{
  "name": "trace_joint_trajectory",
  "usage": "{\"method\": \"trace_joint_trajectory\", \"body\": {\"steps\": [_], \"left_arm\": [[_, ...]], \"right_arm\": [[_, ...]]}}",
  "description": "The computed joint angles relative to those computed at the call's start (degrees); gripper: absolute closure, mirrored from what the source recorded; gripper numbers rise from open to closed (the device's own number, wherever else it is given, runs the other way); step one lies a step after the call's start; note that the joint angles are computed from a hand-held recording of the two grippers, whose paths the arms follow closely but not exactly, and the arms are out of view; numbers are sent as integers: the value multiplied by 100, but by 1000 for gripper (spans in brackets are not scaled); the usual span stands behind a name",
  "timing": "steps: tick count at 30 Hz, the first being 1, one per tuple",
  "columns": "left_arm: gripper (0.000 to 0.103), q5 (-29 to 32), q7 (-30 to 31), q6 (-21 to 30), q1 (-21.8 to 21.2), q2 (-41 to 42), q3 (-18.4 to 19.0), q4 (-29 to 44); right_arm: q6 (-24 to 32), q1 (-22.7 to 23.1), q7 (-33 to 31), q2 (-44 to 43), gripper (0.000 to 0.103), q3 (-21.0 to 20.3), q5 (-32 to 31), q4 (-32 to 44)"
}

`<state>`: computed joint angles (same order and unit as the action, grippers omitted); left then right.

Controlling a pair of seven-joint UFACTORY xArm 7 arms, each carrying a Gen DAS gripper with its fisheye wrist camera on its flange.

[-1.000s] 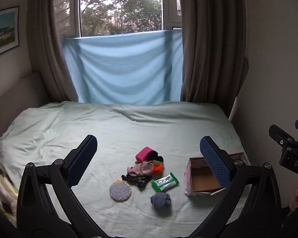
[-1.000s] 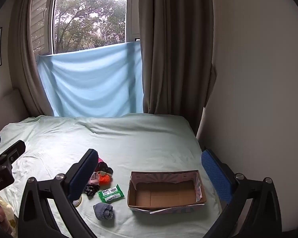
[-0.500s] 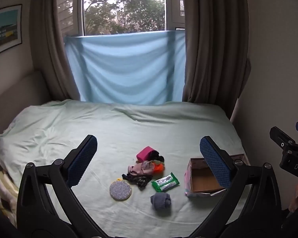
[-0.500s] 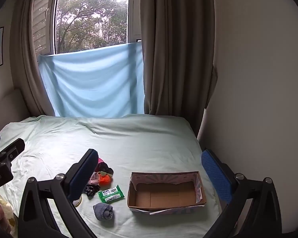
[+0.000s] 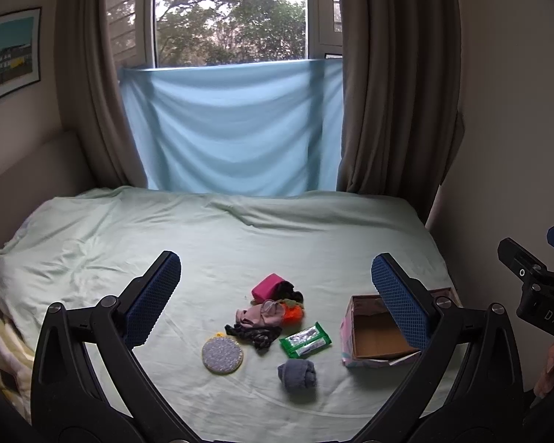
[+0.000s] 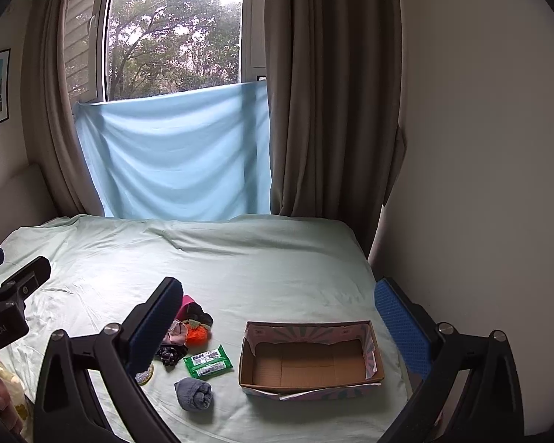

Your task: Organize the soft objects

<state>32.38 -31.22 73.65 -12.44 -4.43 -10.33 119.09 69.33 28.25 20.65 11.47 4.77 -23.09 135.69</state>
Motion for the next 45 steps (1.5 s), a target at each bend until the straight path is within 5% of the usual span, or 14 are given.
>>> {"method": "trace_joint_trajectory", "body": {"steps": [45], "left_arm": [[1,-78,21,69,3,68,18,152]], "right_arm": [[-300,-83,85,-191,0,140,35,-426]]}}
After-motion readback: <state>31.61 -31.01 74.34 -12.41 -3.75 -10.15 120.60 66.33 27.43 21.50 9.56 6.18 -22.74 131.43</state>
